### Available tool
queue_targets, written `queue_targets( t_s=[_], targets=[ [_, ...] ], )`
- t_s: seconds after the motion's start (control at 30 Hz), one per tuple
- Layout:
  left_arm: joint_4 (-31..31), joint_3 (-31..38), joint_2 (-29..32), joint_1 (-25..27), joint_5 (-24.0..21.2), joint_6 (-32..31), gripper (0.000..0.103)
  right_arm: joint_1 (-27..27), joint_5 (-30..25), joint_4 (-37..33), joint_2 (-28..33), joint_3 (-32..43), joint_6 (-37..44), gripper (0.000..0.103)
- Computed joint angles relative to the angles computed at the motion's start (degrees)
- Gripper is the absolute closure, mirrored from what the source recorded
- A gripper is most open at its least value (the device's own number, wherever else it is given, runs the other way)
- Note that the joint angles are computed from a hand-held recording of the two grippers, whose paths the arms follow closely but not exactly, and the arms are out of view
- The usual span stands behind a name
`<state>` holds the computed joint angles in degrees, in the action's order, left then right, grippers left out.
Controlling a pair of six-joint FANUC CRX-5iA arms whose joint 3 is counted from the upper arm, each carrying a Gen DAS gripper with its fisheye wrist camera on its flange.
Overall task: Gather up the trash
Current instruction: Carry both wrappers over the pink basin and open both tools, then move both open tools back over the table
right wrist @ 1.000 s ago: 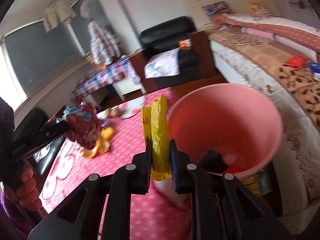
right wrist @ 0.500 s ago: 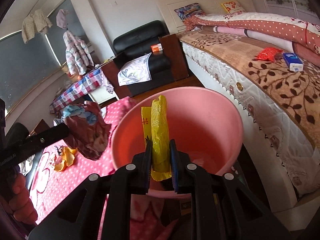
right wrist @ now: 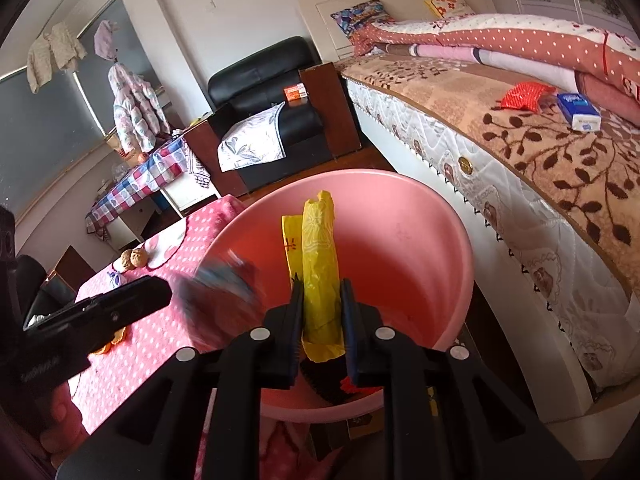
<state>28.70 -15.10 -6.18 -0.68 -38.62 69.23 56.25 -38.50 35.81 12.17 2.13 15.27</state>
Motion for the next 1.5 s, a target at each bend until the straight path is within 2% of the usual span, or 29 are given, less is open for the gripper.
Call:
queue_targets(
  t_s=[0.1,0.17,0.37,0.87,1.0,1.23,1.5],
  targets=[
    [0.29,-0.55,-0.62,0.24,0.42,0.65,0.059,-0.10,-0.06,-0.08,0.17,0.19,-0.75,0.069],
    [-0.03,-0.90,-1.22,0.46,0.77,0.96,0.056,-0.11,0.01,-0.32,0.20,0.34,-0.72,0.066],
    [-1.98,-2.45,-3.84,1.57,1.57,2.34,0.053,0.52,-1.10,0.12,0.54,1.23,-0.13,0.066],
    [-1.85,-6.89,-11.21,6.75,0.48,3.45,0.050,4.64,-3.93,4.30,1.32,4.61,0.86,0.066],
    [-3.80,-7.41,-13.40,8.55,-0.73,5.02,0.050,6.04,-4.21,4.45,1.86,6.07,2.25,0.066],
    [-6.44,-9.66,-18.02,13.73,-3.61,6.73,0.050,8.38,-3.67,2.80,2.86,8.65,4.37,0.066],
    [-5.76,-14.87,-23.81,23.02,-6.56,4.27,0.050,10.73,-4.45,-3.01,6.59,14.61,11.03,0.066]
  ],
)
